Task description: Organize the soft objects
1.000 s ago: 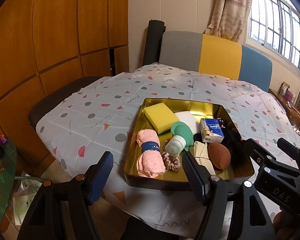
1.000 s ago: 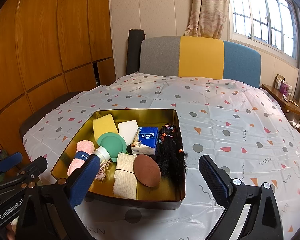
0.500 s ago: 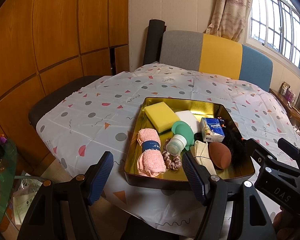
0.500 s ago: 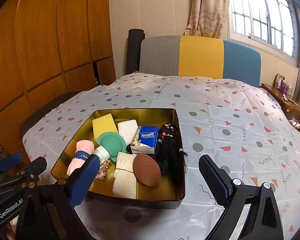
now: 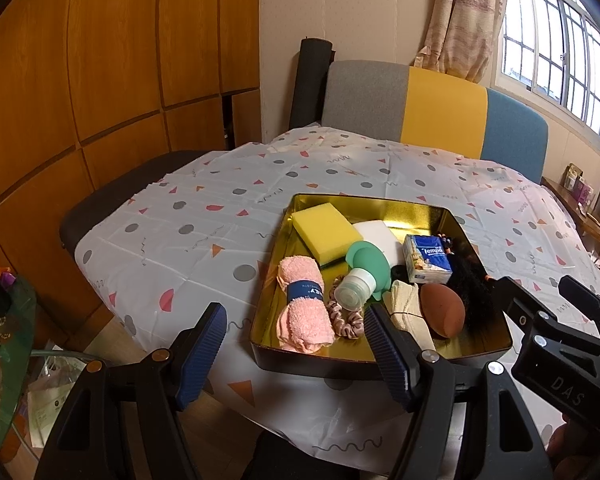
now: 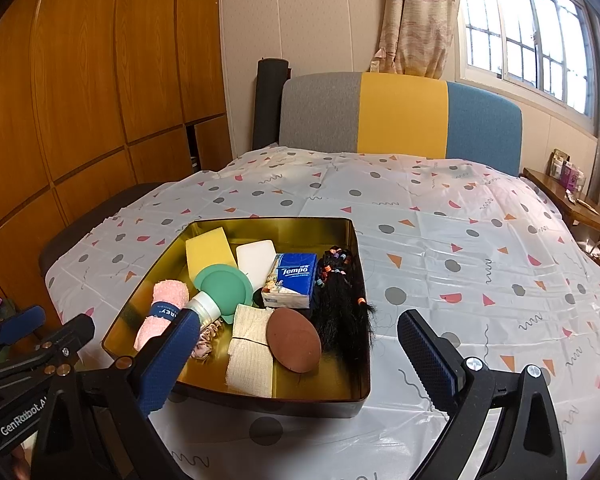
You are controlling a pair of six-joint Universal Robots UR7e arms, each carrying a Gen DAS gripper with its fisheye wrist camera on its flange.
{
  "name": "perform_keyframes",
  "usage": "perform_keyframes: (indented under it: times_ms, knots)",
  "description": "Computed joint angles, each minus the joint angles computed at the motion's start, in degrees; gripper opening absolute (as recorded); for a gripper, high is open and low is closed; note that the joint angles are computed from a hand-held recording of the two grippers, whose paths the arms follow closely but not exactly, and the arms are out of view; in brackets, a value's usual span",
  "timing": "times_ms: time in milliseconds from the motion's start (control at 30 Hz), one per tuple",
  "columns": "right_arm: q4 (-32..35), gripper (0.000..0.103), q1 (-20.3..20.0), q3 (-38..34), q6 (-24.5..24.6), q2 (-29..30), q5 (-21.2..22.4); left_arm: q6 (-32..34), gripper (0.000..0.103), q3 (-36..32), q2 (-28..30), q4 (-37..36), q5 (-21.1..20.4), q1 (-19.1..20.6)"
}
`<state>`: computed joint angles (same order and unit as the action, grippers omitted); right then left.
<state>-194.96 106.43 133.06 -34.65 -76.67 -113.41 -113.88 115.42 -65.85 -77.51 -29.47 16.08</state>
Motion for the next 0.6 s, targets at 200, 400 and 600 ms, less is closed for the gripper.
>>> perform_keyframes:
  times_ms: [200, 400, 600]
  knots:
    - [0.1, 0.1, 0.0, 0.1, -0.1, 0.0, 0.0, 1.2, 0.069, 1.3, -0.9, -4.2, -0.6, 0.6]
    - [0.3, 0.1, -0.5, 0.1, -0.8, 0.1, -0.1, 3.0, 0.055, 3.1, -1.4, -5.5, 2.7, -0.1]
    - [0.2, 0.1, -1.3, -0.2, -1.1, -0.1, 0.1, 2.7, 0.052, 3.0, -1.9, -3.9, 4.2, 0.1]
